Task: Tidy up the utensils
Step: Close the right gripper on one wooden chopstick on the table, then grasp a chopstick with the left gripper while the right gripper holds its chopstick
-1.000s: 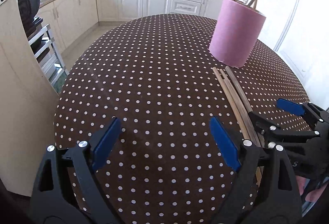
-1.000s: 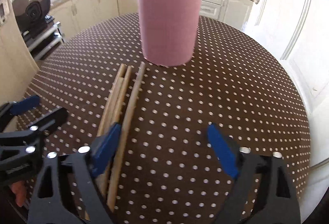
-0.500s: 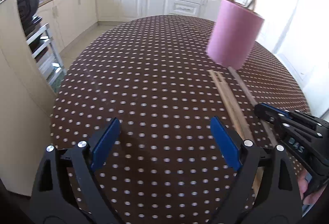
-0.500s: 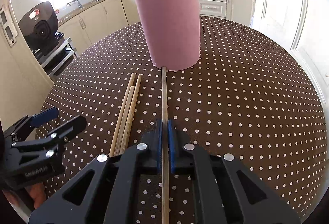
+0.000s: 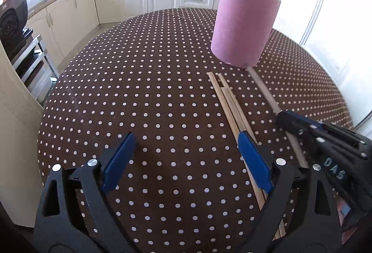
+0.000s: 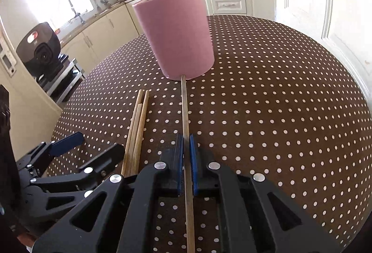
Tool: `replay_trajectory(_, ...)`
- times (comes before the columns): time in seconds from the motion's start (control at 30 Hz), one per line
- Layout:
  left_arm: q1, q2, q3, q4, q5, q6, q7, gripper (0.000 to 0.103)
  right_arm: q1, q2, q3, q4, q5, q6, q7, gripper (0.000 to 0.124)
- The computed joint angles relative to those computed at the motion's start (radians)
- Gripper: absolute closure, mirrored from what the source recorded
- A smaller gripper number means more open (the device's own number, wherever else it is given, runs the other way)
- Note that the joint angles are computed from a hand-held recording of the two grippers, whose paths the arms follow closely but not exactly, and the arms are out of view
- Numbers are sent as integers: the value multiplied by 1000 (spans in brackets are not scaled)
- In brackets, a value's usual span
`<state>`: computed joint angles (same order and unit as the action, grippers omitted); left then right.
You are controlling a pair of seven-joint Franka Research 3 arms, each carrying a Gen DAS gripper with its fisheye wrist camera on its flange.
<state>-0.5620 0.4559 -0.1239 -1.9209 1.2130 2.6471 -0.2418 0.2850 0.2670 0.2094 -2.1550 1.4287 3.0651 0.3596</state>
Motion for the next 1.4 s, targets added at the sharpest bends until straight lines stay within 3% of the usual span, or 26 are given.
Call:
replay_trajectory(0.27, -1, 31, -8, 47, -78, -29, 68, 8, -2, -9, -7, -9, 40, 27, -11, 119)
replay_trajectory(0.47, -28, 70, -19, 118, -199, -143, 180, 6, -2, -20, -22, -15, 81, 7, -29, 119)
replay_trajectory(0.57, -34, 73, -17, 127, -233, -149, 184, 7, -3, -26, -33, -19, 97, -9, -38, 119)
replay_trajectory(0.63, -43, 63, -5, 111, -205, -117, 172, 20, -8, -35, -43, -27, 103, -29, -45, 119)
replay_trajectory(0.67, -53, 51, 9, 93, -160, -87, 145, 42, -10, -37, -48, -29, 105, -39, -48, 119)
replay_trajectory(0.73, -59, 30, 31, 53, -60, -6, 79, 76, -4, -37, -50, -26, 100, -43, -34, 119)
replay_trajectory(0.87, -41, 5, 35, 4, 46, 72, -7, 89, -8, -43, -57, -30, 100, -58, -35, 119)
replay_trajectory(1.0, -5, -33, 29, -61, 151, 178, -91, 93, -2, -48, -58, -34, 123, -44, -46, 119)
replay_trajectory(1.17, 19, -80, -3, -131, 261, 194, -188, 94, 2, -62, -68, -49, 159, -43, -59, 119)
replay_trajectory(1.4, 60, -96, -46, -155, 258, 175, -197, 95, 23, -95, -88, -84, 233, -39, -110, 119)
